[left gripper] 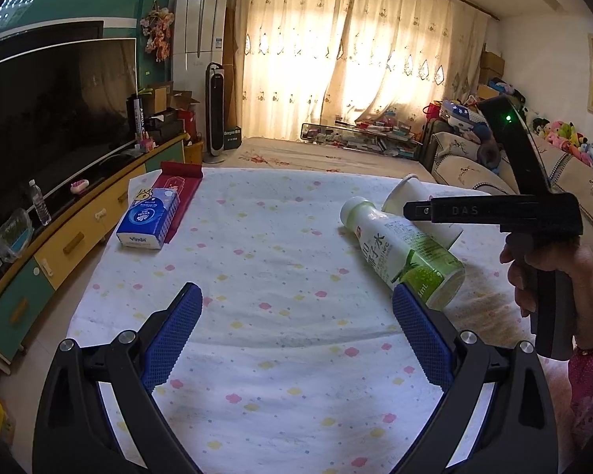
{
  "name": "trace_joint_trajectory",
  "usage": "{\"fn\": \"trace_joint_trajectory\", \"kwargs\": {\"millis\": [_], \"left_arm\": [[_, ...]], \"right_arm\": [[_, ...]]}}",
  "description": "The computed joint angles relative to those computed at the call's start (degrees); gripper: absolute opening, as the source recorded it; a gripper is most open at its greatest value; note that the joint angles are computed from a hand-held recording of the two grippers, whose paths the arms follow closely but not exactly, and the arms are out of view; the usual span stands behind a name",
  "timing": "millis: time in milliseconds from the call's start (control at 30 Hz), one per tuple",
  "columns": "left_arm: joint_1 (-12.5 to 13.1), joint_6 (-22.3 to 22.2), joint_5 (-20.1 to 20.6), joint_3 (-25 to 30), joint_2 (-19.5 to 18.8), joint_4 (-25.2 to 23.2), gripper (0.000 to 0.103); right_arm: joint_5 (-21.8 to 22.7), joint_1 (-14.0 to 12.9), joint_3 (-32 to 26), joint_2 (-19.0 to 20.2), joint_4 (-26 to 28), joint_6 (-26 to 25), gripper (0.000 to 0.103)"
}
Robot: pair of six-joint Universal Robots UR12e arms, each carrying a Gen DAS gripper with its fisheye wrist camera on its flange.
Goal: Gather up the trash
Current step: 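Reach the right tool to the white paper cup and grasp it, then carry the paper cup with the right tool into the bin and release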
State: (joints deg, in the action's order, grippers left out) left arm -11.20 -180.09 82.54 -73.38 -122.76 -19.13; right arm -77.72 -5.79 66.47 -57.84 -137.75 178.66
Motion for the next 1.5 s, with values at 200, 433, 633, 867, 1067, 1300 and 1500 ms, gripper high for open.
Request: {"fn": "trace_joint_trajectory", "kwargs": {"millis": [200,433,633,867,1067,1300,1500], "left_arm": [[-0.1,0.5,0.0,0.0,0.0,-0.3,0.095],[-0.2,0.4,0.2,0.2,-0.1,-0.6,0.095],[-0.1,0.4,0.4,0.3,-0.3,-0.9,0.095],[-0.2,0.9,0.1,0.0,-0.1,-0.3,0.095],[-0.3,1.2,0.5,-0.5,0.1,0.9,0.095],[-0.6,1.6,1.6,-1.1,0.5,1.8,0.095],[-0.9,2.6,2.6,-1.0,0.4,1.3,0.095]], "right_arm": [[1.5,-0.4,0.1,0.5,0.7,0.4,0.059],[0.9,-0.4,0.6,0.7,1.0,1.5,0.055],[-0.3,-0.3,2.5,-1.0,-1.9,1.8,0.053],[-0.6,-1.7,10.6,-7.6,-7.1,1.9,0.053],[-2.4,-6.3,22.9,-17.1,-13.1,4.9,0.054],[-10.5,-12.0,32.9,-23.7,-13.8,10.3,0.055],[-13.3,-14.6,35.9,-23.7,-11.5,13.0,0.057]]}}
